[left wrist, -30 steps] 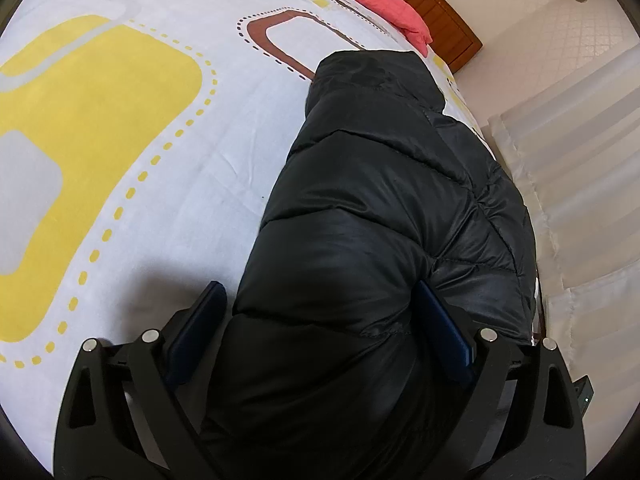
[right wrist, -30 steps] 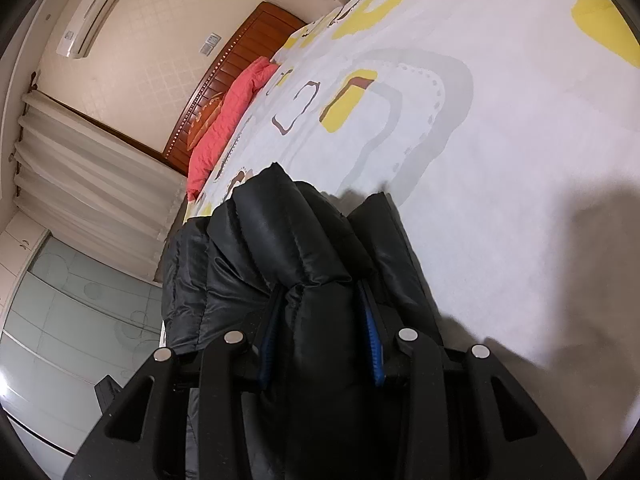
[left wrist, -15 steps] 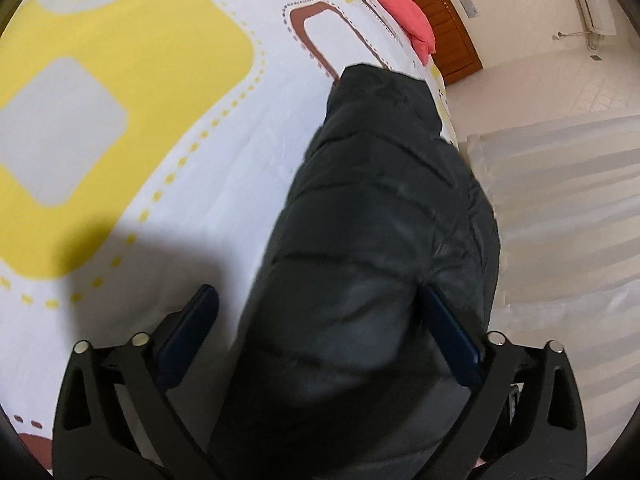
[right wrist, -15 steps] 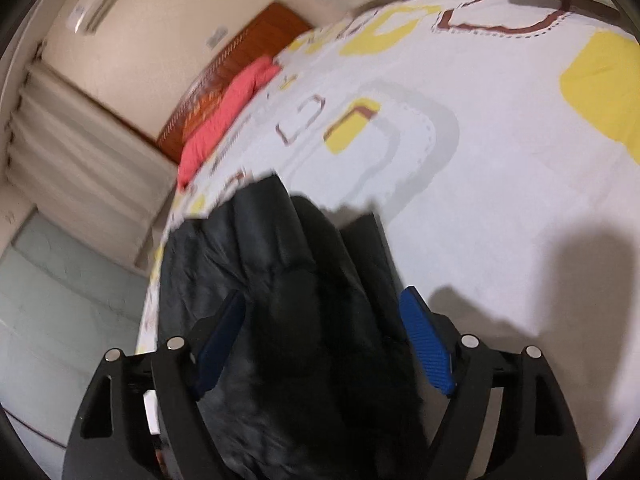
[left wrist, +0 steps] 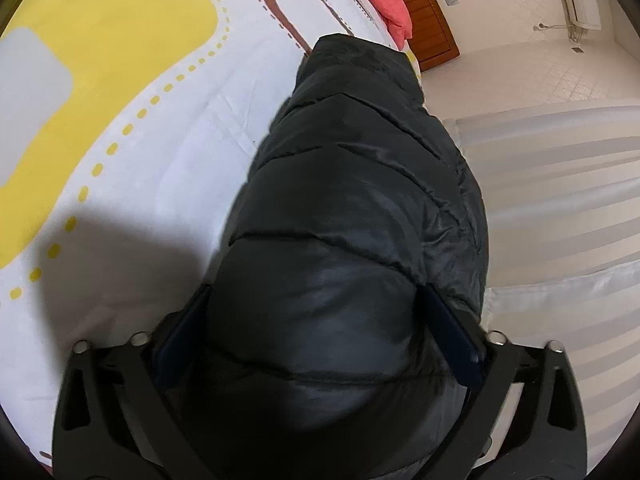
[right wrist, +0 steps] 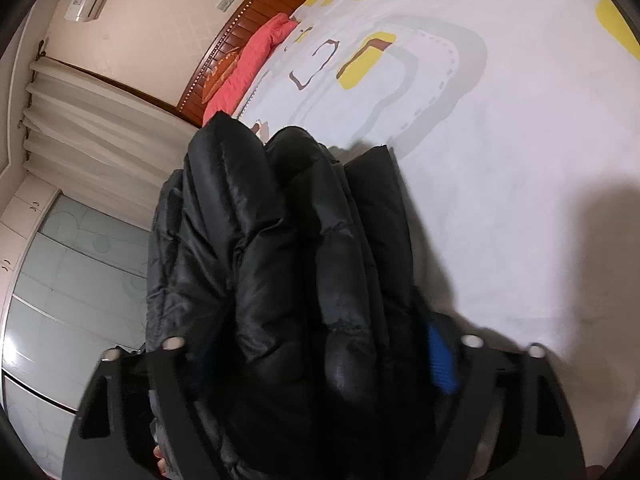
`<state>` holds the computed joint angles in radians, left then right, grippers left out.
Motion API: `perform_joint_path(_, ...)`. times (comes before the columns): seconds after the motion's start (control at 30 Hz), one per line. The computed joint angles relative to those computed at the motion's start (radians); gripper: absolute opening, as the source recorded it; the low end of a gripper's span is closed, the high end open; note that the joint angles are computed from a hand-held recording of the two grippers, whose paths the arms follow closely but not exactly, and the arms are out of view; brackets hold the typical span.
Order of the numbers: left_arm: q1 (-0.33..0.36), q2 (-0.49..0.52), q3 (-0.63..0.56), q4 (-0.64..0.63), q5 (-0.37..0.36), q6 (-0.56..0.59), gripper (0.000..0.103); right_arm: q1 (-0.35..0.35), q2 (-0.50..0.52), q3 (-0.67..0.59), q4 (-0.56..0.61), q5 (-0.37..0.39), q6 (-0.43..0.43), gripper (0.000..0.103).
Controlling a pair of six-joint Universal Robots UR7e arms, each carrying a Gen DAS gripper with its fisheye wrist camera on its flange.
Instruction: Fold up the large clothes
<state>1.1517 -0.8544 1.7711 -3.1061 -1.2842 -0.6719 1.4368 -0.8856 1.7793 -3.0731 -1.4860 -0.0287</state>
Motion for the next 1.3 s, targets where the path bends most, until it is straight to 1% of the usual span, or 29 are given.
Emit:
perform_joint_path(0.03, -0.007, 0.001, -0.001, 0.004, 0.015, -0.004, 0.085, -0.006, -0.001, 0.006, -0.002, 0.024, 0.001, 0.058)
perform_joint_path(0.07, -0.014, 0.001, 0.0, 0.008, 0.031, -0.007, 0.08, -0.012, 0.001, 0.008, -0.005, 0.05, 0.014, 0.056)
perform_joint_path(0.13, -0.026, -0.002, 0.004, 0.01, 0.052, -0.004, 0.074, -0.015, -0.003, 0.026, -0.027, 0.066, 0.02, 0.048)
perform_joint_path(0.17, -0.035, -0.006, 0.008, 0.011, 0.069, 0.001, 0.071, -0.016, -0.007, 0.033, -0.036, 0.071, 0.021, 0.046)
perform_joint_path(0.23, -0.045, -0.015, 0.015, 0.013, 0.09, 0.014, 0.068, -0.008, -0.013, 0.048, -0.063, 0.07, 0.024, 0.042)
perform_joint_path(0.33, -0.06, -0.036, 0.024, 0.019, 0.128, 0.026, 0.066, 0.007, -0.008, 0.046, -0.079, 0.082, 0.028, 0.039)
perform_joint_path(0.43, -0.064, -0.068, 0.037, 0.02, 0.156, 0.044, 0.065, 0.035, 0.013, 0.024, -0.08, 0.092, 0.033, 0.038)
perform_joint_path(0.53, -0.062, -0.105, 0.047, 0.023, 0.187, 0.058, 0.065, 0.056, 0.046, -0.018, -0.055, 0.114, 0.042, 0.038)
perform_joint_path(0.7, -0.041, -0.176, 0.04, 0.071, 0.226, 0.082, 0.065, 0.099, 0.14, -0.126, -0.01, 0.145, 0.077, 0.038)
perform_joint_path(0.83, -0.015, -0.199, 0.014, 0.112, 0.246, 0.113, 0.065, 0.118, 0.215, -0.21, 0.018, 0.171, 0.12, 0.038)
perform_joint_path(0.9, -0.003, -0.197, 0.002, 0.127, 0.246, 0.111, 0.065, 0.127, 0.251, -0.253, 0.033, 0.162, 0.131, 0.038)
perform_joint_path(1.0, 0.022, -0.187, -0.015, 0.152, 0.239, 0.098, 0.065, 0.13, 0.271, -0.272, 0.049, 0.144, 0.133, 0.038)
perform_joint_path(1.07, 0.042, -0.175, -0.031, 0.161, 0.221, 0.094, 0.065, 0.13, 0.286, -0.286, 0.054, 0.125, 0.133, 0.038)
perform_joint_path(1.1, 0.048, -0.166, -0.043, 0.161, 0.214, 0.1, 0.065, 0.127, 0.292, -0.289, 0.051, 0.123, 0.134, 0.038)
perform_joint_path(1.23, 0.062, -0.162, -0.032, 0.128, 0.206, 0.13, 0.069, 0.12, 0.298, -0.281, 0.039, 0.127, 0.133, 0.038)
perform_joint_path(1.3, 0.061, -0.173, -0.016, 0.117, 0.199, 0.131, 0.07, 0.126, 0.293, -0.276, 0.044, 0.114, 0.123, 0.04)
